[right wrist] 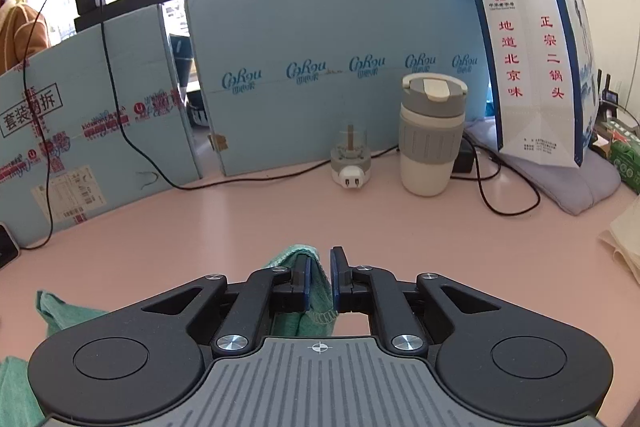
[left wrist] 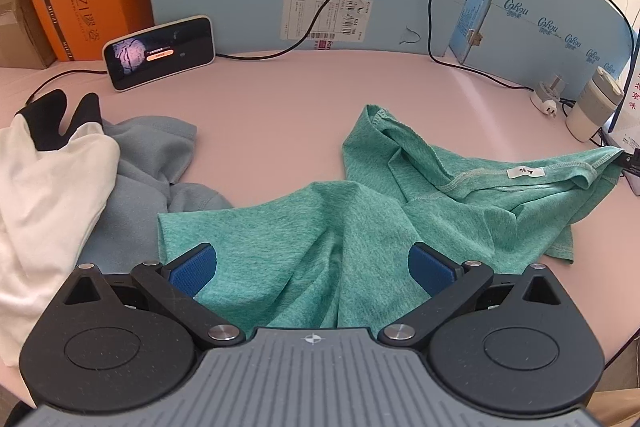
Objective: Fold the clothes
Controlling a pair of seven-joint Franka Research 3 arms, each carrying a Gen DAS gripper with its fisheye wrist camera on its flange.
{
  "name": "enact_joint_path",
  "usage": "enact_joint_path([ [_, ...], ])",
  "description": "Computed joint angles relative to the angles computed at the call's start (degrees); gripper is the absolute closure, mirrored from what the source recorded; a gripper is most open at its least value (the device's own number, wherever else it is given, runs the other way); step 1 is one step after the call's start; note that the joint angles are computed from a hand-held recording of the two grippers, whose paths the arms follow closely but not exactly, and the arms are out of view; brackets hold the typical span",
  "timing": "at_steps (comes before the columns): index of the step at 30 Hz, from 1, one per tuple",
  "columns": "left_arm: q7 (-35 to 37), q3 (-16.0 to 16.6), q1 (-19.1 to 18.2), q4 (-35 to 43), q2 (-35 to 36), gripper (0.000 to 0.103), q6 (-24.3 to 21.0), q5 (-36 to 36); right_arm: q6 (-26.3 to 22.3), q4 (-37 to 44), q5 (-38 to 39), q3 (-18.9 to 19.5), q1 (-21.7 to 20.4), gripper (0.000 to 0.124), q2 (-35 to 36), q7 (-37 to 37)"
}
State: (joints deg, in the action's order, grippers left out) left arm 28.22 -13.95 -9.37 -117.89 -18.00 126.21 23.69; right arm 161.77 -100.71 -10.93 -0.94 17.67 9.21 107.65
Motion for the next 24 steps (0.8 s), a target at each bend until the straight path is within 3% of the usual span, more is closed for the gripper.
enact_joint_path([
  [2,1.02,0.2,0.24,1.18,1.25,0.0,0.33,0.7,-0.22,-0.59,0.31,-0.06,-0.37,0.106,-0.51,-0.52],
  [4,1.98,0.36,0.61,2.7,2.73,0.0,0.81,1.84,0.19,-1.41,1.04,0.04,-0.97,0.088,-1.19,-1.46],
  [6,3.12,0.63,0.95,4.45,4.49,0.0,1.67,2.89,0.56,-1.91,0.96,-0.11,-1.47,0.057,-1.79,-2.01],
  [18,11.09,2.23,-0.18,15.85,17.7,0.0,6.74,-0.63,-2.77,-2.45,4.39,1.1,-3.57,0.055,-2.47,-11.39],
  [24,9.62,2.91,-0.47,17.44,21.55,0.0,10.76,-4.74,-0.99,-3.98,13.9,2.15,-5.59,0.047,-3.53,-19.18],
])
